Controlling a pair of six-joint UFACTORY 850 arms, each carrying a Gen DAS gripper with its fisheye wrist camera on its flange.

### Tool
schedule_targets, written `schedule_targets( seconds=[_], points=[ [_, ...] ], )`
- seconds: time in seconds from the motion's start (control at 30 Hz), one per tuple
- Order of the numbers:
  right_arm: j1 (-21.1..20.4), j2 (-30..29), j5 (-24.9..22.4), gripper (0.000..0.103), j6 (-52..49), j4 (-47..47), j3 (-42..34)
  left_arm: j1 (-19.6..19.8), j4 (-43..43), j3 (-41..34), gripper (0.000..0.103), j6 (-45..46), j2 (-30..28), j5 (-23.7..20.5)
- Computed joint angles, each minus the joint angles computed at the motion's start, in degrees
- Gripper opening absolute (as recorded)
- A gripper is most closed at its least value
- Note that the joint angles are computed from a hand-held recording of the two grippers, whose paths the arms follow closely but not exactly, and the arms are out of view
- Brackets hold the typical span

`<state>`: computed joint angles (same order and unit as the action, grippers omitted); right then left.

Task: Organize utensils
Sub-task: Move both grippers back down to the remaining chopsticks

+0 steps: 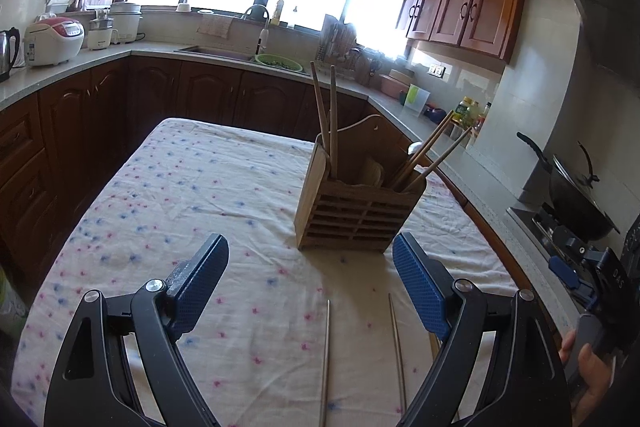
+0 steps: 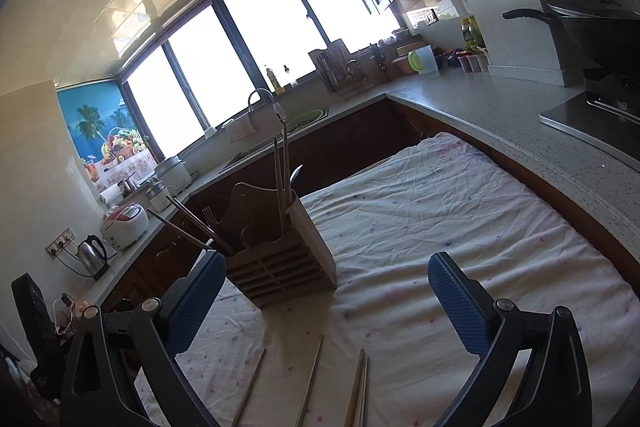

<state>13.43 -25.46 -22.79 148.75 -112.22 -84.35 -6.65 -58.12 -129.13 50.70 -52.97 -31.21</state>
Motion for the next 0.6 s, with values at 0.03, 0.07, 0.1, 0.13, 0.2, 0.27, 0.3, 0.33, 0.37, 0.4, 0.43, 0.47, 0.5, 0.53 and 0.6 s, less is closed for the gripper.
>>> schedule_targets(
  seconds=[0.03,0.07,0.1,0.13,0.2,0.27,0.3,0.33,0.37,0.4,0.43,0.47,0.5,0.53,0.6],
  points=[
    [0.23,0.31,-0.22,0.102,-0.56,0.44,0.55,0.05,-0.43,1.5,0.086,0.78,0.71,0.3],
    [0.44,0.59,-0.37,0.102,-1.03,0.78,1.1,0.09,-0.56,2.79,0.086,1.31,1.28,0.52],
    [0.66,0.83,-0.52,0.102,-1.59,1.27,1.59,0.1,-0.18,3.7,0.086,1.37,1.65,0.52],
    [0.92,0.97,-0.68,0.102,-2.35,1.98,1.91,0.07,0.6,4.39,0.086,1.07,1.9,0.48],
    [1.22,1.48,-0.9,0.102,-2.58,2.31,3.18,-0.06,1.8,6.04,0.086,0.72,2.5,0.92],
    [1.54,1.53,-0.94,0.102,-3.32,3.23,3.88,-0.15,2.12,7.71,0.086,1.14,3.08,1.11],
    [1.68,1.41,-0.85,0.102,-4.25,4.21,4.03,-0.22,2.25,8.56,0.086,1.43,3.4,1.27],
    [1.84,1.23,-0.84,0.102,-5.54,5.49,4.09,-0.29,2.38,9.33,0.086,1.72,3.66,1.41],
    [1.96,1.02,-0.76,0.102,-6.54,6.43,4.18,-0.32,2.37,10.22,0.086,2.21,3.97,1.54],
    [2.07,0.86,-0.61,0.102,-7.35,7.31,4.33,-0.42,2.97,10.63,0.086,2.01,4.03,1.55],
    [2.13,0.72,-0.26,0.102,-7.69,7.71,4.52,-0.54,3.96,10.77,0.086,1.4,3.98,1.46],
    [2.18,0.59,0.13,0.102,-7.77,7.85,4.74,-0.65,4.85,10.82,0.086,0.81,3.87,1.39],
    [2.23,0.41,0.45,0.102,-8.1,8.21,4.87,-0.73,5.43,10.92,0.086,0.43,3.8,1.35],
    [2.31,0.23,0.65,0.102,-8.57,8.61,4.97,-0.78,5.88,10.85,0.086,0.11,3.64,1.2],
    [2.47,-0.18,0.93,0.101,-9.78,9.56,5.06,-0.9,6.77,11.06,0.086,-0.39,3.56,1.11]
  ],
)
